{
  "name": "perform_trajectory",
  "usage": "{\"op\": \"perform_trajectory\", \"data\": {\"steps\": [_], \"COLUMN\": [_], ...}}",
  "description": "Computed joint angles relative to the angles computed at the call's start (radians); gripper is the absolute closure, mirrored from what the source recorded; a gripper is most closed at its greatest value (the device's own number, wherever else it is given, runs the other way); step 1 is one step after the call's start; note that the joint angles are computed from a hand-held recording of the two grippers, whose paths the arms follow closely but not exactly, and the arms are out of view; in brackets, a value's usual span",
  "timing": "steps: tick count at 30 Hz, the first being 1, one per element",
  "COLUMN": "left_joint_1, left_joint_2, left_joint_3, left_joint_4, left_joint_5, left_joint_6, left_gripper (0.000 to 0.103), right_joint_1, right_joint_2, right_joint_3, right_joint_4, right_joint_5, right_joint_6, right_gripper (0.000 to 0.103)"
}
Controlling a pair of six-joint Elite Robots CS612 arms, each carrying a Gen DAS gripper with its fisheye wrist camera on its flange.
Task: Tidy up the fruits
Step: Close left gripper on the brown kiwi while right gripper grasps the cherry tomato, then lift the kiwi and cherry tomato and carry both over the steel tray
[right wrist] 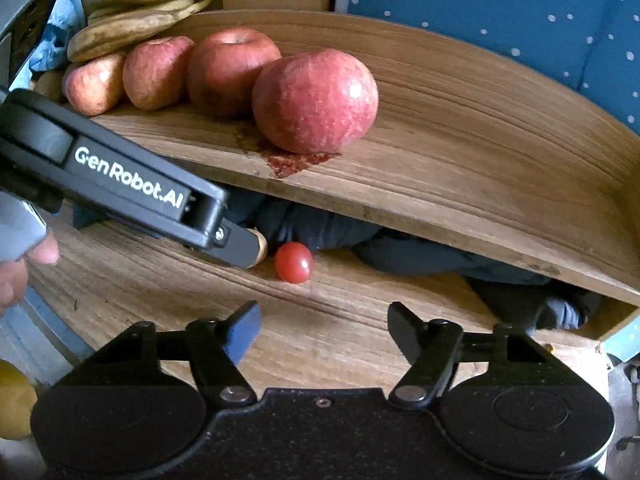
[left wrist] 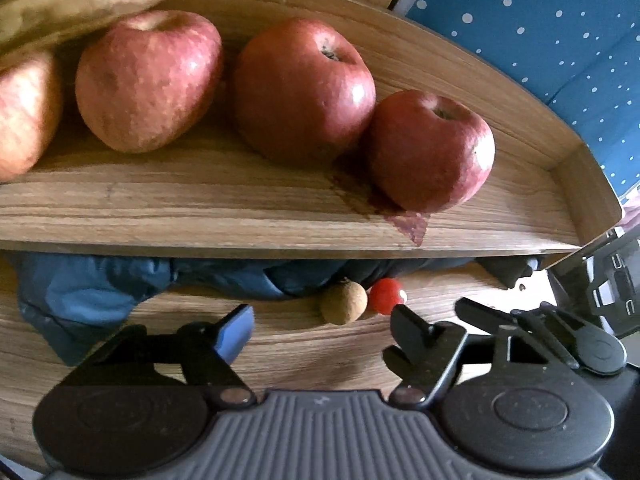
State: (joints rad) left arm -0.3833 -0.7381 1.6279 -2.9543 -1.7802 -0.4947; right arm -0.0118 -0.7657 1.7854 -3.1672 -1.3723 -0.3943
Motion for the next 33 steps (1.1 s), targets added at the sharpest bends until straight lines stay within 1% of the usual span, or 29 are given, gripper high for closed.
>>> {"op": "perform_trajectory", "data": {"steps": [3,5,8,15,16,19,22,24,25,28,29,33], "left_joint_1": [0.002,0.001,0.003,0.009,0.01,0.011,0.01,0.007,0.006,0.001,-0.001,-0.009], "left_joint_2": [0.005,0.013,0.018,0.02,0.021,0.024,0.025,0.023,0.021,0.018,0.014,-0.001], "left_joint_3": [-0.007,-0.015,-0.023,-0.027,-0.028,-0.032,-0.035,-0.032,-0.03,-0.026,-0.022,-0.004], "left_joint_4": [-0.002,0.0,0.004,0.003,0.005,0.003,0.007,0.005,0.006,0.004,0.003,-0.004], "left_joint_5": [-0.013,-0.02,-0.028,-0.042,-0.046,-0.05,-0.055,-0.049,-0.047,-0.033,-0.027,-0.001], "left_joint_6": [-0.003,-0.005,-0.003,0.001,0.002,-0.002,-0.001,0.0,0.0,-0.004,-0.004,0.0], "left_gripper": [0.036,0.044,0.051,0.06,0.063,0.067,0.074,0.074,0.074,0.074,0.074,0.074], "right_joint_1": [0.003,0.005,0.01,0.019,0.019,0.019,0.012,0.006,0.002,-0.002,-0.011,-0.018], "right_joint_2": [0.008,0.012,0.019,0.039,0.043,0.048,0.05,0.049,0.048,0.045,0.043,0.026], "right_joint_3": [-0.012,-0.018,-0.027,-0.051,-0.056,-0.06,-0.063,-0.057,-0.055,-0.048,-0.045,-0.021], "right_joint_4": [0.004,0.003,0.007,0.004,0.005,0.001,0.008,0.002,0.002,-0.005,-0.006,-0.025], "right_joint_5": [0.01,0.014,0.014,0.021,0.025,0.038,0.068,0.083,0.09,0.096,0.102,0.117], "right_joint_6": [-0.011,-0.015,-0.019,-0.016,-0.018,-0.024,-0.021,-0.025,-0.027,-0.022,-0.026,-0.024], "right_gripper": [0.039,0.041,0.045,0.054,0.054,0.058,0.065,0.075,0.078,0.079,0.079,0.079]}}
